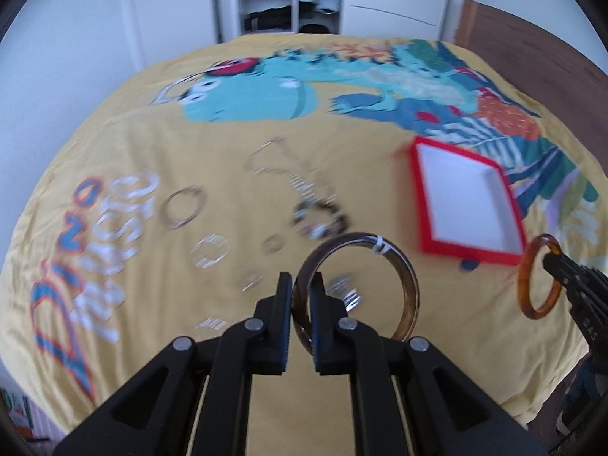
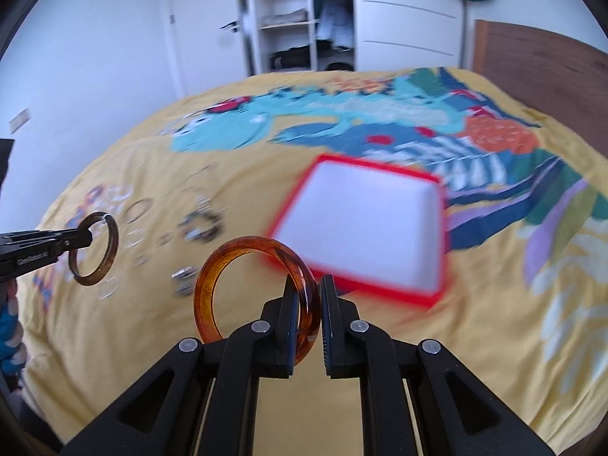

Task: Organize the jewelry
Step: 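Carry both bangles to the red box and lower them inside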

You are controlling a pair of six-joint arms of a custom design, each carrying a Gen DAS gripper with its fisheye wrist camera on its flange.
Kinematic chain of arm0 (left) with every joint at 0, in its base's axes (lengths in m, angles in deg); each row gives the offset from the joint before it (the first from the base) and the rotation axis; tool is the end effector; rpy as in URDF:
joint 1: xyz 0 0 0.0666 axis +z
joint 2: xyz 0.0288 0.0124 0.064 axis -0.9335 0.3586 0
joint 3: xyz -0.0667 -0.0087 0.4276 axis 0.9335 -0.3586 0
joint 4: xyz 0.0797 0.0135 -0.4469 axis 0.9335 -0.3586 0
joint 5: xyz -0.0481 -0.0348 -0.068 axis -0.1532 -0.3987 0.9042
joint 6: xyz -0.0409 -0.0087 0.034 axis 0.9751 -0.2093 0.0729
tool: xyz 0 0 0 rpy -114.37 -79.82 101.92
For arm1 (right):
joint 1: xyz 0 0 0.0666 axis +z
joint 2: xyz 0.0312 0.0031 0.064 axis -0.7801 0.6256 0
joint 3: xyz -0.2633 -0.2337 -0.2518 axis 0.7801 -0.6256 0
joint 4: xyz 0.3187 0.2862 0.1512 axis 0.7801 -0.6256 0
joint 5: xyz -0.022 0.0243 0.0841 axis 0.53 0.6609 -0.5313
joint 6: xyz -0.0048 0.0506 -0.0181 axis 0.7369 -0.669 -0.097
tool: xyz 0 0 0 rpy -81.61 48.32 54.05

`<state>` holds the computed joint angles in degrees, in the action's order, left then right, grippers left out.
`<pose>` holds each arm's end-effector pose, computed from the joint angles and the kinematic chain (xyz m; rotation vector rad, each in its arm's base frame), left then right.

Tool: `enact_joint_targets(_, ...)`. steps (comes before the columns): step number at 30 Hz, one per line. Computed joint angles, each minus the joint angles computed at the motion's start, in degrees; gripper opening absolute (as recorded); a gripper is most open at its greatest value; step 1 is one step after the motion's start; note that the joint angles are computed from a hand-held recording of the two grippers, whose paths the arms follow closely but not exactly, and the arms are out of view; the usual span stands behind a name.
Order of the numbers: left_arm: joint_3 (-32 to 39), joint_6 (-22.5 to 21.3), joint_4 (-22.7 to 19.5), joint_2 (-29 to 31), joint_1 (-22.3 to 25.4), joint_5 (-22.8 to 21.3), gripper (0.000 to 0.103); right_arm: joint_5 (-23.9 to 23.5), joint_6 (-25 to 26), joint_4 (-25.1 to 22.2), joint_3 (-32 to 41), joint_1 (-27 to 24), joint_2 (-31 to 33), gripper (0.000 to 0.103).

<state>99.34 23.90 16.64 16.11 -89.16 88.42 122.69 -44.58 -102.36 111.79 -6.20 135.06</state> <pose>0.5811 -0.2194 0.4491 0.7221 2.4268 -0.2505 0.4230 0.3916 0.4318 0.4916 2.3222 -0.1360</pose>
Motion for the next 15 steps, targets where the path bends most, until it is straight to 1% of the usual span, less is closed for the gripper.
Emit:
enact_joint_targets(2, 3.04, 0.77, -0.09, 2.47, -2.73, -0.18, 0.008, -0.25, 2.25, 1.08, -2.14, -2.95, -2.05, 0.011)
enact_joint_targets(4, 7.29, 1.63, -1.26, 5.87, -5.43, 1.15, 0.008, -0.98, 5.24, 2.58, -3.80, -5.90, -3.34, 0.011)
enact_joint_targets(8, 15.62, 2.07, -2.83, 13.01, -10.28, 0.58, 0.008, -4.10, 12.41, 7.29, -6.61, -13.01, -4.70, 0.011)
enact_joint_targets(9, 18.71, 2.72, -3.89, 15.68, -11.39, 0.35, 0.008, -4.66, 13.46, 8.08, -6.74, -13.99, -4.52, 0.011)
enact_joint_targets(12, 24.18, 3.12, -5.51, 20.92, -13.20, -0.69, 0.008, -6.89, 17.64, 10.72, -7.02, -17.88, -3.19, 0.011)
enact_joint_targets(14, 26.53, 3.17, -6.82, 23.54, -13.94, -1.19, 0.008, -8.83, 20.22, 12.20, -7.03, -20.18, -1.67, 0.011)
enact_joint_targets(15, 27.32, 2.94, -7.12, 24.60, -14.32, -1.77, 0.008, -9.22, 20.63, 12.28, -6.97, -20.51, -1.19, 0.011)
